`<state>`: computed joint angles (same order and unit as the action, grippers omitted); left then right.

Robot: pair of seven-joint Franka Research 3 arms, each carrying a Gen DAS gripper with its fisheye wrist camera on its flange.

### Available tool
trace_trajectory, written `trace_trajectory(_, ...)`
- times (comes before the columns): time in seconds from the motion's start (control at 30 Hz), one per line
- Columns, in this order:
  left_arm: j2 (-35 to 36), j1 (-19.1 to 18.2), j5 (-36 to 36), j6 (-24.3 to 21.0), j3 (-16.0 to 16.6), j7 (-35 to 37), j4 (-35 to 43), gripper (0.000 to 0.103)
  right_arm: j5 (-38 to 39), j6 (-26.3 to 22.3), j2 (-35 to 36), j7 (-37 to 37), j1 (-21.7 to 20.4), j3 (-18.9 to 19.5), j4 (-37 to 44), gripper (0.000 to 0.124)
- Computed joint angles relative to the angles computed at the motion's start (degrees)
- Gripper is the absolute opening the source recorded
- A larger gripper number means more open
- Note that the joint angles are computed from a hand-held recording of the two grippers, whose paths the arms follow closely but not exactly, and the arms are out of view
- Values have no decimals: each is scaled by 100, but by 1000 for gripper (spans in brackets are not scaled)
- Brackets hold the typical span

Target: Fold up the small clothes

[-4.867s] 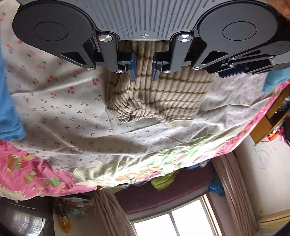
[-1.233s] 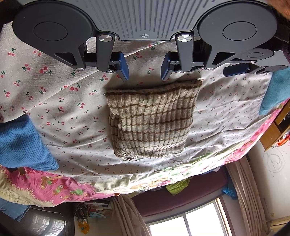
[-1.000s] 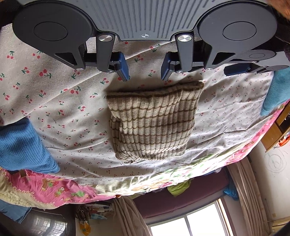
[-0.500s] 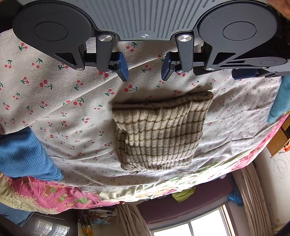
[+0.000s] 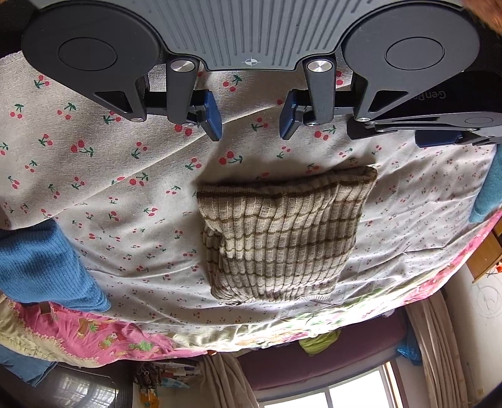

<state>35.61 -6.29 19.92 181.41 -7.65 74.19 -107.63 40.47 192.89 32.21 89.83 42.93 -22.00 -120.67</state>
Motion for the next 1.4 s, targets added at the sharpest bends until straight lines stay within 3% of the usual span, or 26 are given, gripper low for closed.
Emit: trace_trajectory(1.4,12,-118,78,8,159,-110,25,99,22,32,36,-70,-174,191,57,40)
